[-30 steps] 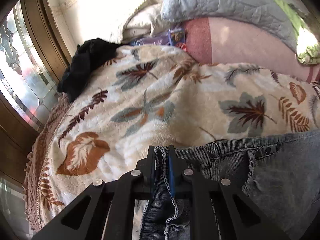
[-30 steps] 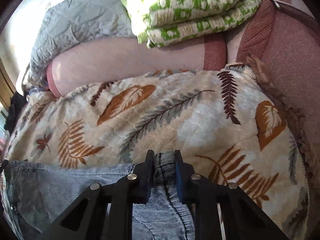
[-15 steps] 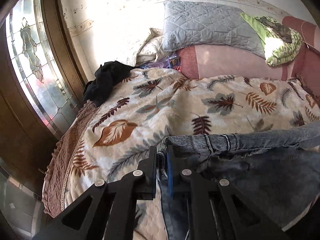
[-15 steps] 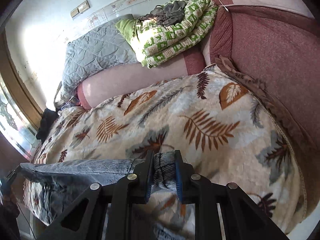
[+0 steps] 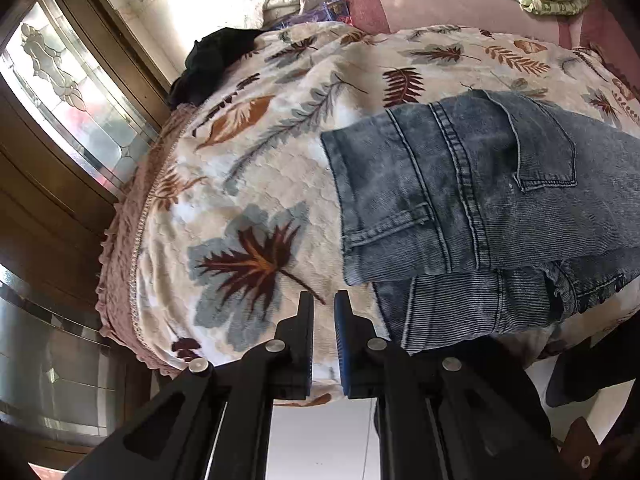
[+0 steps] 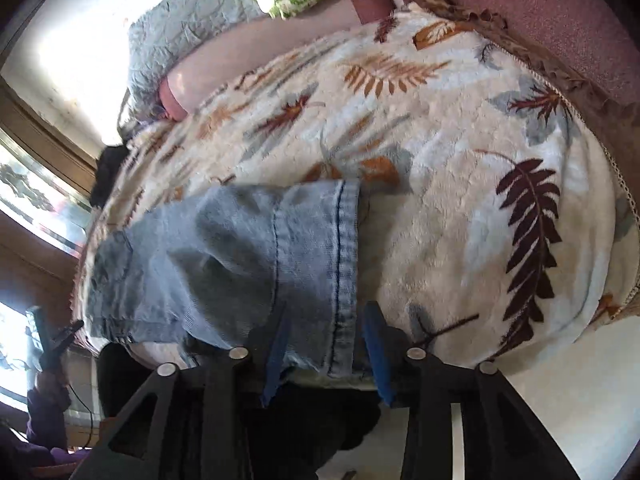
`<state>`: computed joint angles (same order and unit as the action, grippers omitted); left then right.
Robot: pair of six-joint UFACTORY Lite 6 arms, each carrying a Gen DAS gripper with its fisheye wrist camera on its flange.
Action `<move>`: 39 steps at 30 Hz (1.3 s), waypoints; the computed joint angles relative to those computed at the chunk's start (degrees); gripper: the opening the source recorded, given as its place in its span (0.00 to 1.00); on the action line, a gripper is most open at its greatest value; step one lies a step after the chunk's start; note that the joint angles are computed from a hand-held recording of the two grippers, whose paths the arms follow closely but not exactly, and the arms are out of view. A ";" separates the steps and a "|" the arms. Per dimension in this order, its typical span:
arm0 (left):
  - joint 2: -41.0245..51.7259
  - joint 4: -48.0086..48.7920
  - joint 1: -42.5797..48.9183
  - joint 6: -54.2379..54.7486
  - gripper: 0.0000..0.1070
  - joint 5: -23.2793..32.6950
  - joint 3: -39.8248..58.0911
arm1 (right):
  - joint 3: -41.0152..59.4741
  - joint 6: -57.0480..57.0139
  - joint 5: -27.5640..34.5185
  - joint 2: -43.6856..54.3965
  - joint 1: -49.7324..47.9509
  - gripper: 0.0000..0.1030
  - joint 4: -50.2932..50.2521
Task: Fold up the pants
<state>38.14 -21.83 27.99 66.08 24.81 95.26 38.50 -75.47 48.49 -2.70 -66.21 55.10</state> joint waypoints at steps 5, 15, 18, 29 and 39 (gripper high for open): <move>-1.38 -5.27 -1.02 -0.58 0.12 6.09 3.67 | 3.70 -1.55 -8.36 7.59 1.99 0.41 7.24; -12.30 -14.53 -17.39 1.88 0.35 7.27 -11.29 | 12.06 -7.28 -2.74 25.58 2.70 0.59 23.69; -16.01 -15.74 -24.52 -0.59 0.44 6.40 -16.98 | 14.25 -5.87 -4.23 26.78 7.04 0.47 24.28; -17.33 -16.89 -34.25 -4.93 0.44 6.56 -21.33 | 2.96 1.95 -2.09 0.26 19.18 0.08 21.60; -10.69 -15.24 -33.79 -7.88 0.44 8.48 -16.04 | 0.60 2.16 5.62 -6.31 19.27 0.54 16.85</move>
